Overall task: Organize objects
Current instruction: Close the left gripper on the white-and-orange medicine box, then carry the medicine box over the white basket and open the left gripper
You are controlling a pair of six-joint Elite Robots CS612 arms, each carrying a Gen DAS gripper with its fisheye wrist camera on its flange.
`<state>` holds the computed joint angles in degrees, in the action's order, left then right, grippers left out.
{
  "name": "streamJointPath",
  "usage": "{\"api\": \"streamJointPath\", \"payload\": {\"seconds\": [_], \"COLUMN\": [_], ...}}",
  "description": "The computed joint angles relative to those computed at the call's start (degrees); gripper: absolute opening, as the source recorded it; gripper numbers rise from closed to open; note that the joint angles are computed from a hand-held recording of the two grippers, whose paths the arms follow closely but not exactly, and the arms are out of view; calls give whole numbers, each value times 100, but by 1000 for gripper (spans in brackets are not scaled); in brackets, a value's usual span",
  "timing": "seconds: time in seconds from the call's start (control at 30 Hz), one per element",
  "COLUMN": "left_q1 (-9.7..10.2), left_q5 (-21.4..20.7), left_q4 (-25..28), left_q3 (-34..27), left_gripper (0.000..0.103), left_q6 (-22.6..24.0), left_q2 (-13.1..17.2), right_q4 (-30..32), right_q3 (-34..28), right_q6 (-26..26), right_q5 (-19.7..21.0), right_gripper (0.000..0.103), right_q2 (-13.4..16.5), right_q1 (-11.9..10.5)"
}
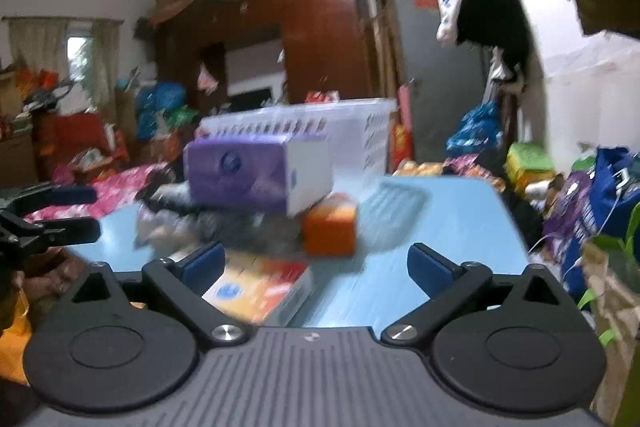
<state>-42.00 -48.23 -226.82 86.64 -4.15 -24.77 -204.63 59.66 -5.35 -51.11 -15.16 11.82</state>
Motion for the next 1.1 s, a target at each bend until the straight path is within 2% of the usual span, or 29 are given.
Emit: {"api": "streamJointPath", "payload": {"seconds": [0.1,0.23,0.37,0.43,0.5,0.53,0.63,0.87,1.1], "left_q1": [-7,105,219,287,322,331,353,305,250], "left_q5": [-221,-771,-1262,-1568,-1713,-1739,-1840,-1714,-1613], "left_q4": [45,339,598,716,772,766,733,637,297], "left_q3": [-52,-38,-42,-66,-134,-158,-176,-200,-166], "left_gripper": [90,78,67,58,52,51,50,44,41], "left_q6": [135,-131,-403,-494,-548,-553,-535,-247,-6], "left_q2": [55,45,68,83,131,149,163,197,204], "right_q4": [390,785,868,940,957,1001,1028,885,195], "right_q3": [70,32,110,114,86,76,52,125,218], "right_q6": [-497,-761,-996,-1078,-1087,-1110,-1139,-1373,-1353], "right_q5": [388,744,886,911,955,977,1019,913,836], "right_gripper": [94,79,72,68,64,58,49,46,44], "right_q2": [-31,-4,-33,-41,-23,-20,-9,-36,-50], "right_q1": [-38,-63,-69,-72,-77,-79,-84,-65,-54]}}
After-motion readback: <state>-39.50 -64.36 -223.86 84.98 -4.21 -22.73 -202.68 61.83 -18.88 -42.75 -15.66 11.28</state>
